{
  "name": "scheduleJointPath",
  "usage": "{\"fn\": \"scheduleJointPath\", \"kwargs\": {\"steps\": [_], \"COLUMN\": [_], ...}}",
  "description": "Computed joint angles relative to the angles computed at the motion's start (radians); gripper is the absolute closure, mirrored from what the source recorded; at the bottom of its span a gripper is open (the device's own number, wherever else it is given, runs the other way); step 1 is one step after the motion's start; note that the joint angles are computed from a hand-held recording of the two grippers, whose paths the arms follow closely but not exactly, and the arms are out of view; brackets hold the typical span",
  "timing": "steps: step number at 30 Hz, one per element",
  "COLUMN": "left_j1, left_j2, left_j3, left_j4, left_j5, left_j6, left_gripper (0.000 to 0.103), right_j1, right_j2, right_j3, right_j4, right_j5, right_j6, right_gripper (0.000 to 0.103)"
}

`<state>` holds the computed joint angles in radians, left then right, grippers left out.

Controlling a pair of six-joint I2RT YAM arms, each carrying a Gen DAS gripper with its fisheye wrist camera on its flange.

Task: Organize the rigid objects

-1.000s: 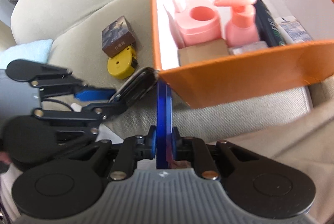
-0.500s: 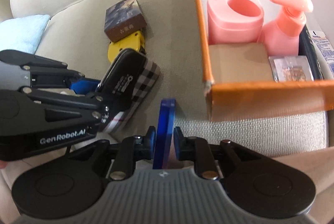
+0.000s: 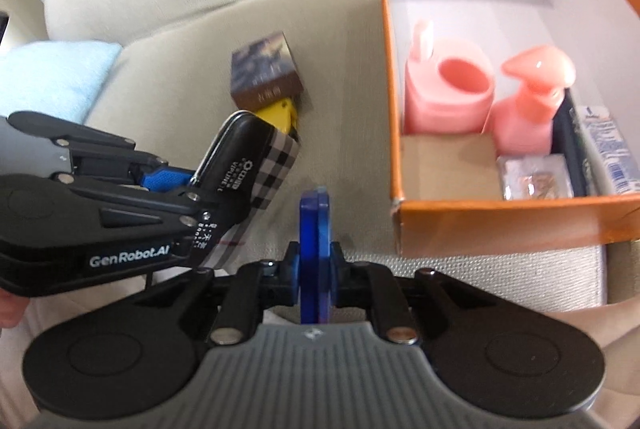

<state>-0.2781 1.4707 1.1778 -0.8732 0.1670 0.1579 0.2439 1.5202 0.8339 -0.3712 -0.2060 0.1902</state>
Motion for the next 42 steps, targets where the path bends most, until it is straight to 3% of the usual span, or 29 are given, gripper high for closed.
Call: {"fn": "scheduleJointPath", "kwargs": {"steps": [15,22,25,33,37,42], "left_j1": [-0.042,-0.069,-0.077,-0.103,-0.111,-0.124], "left_j2": [-0.073,0.021,0.105,0.435,0.629,0.828], "left_j3": [0.159,0.325,0.418,0.729,0.908,1.138], "left_j4": [-0.023,-0.016,-0.008,-0.011,-0.065,-0.192], "left_j5": [0.025,0.086,0.109,0.18,0.142,0.116], "left_j6": [-0.157,-0.208,-0.237,-0.365,-0.427,-0.431], "left_gripper": [0.082,0.082,0.082,0.083,0.083,0.083], "right_j1": [-0.131,-0.296,-0.393,-0.476,-0.495,-0.465], "right_j2": [-0.249,-0.258,-0.18,0.097,0.24,0.464], "right_j3": [0.058,0.156,0.24,0.514,0.635,0.825], "right_j4": [-0.167,-0.216,-0.233,-0.241,-0.276,-0.354], "right_j5": [-0.1,-0.188,-0.232,-0.226,-0.274,-0.248], "right_j6": [-0.043,-0.137,-0.159,-0.169,-0.202,-0.236], "right_gripper": [0.09,0.089,0.089,0.089,0.089,0.089]}}
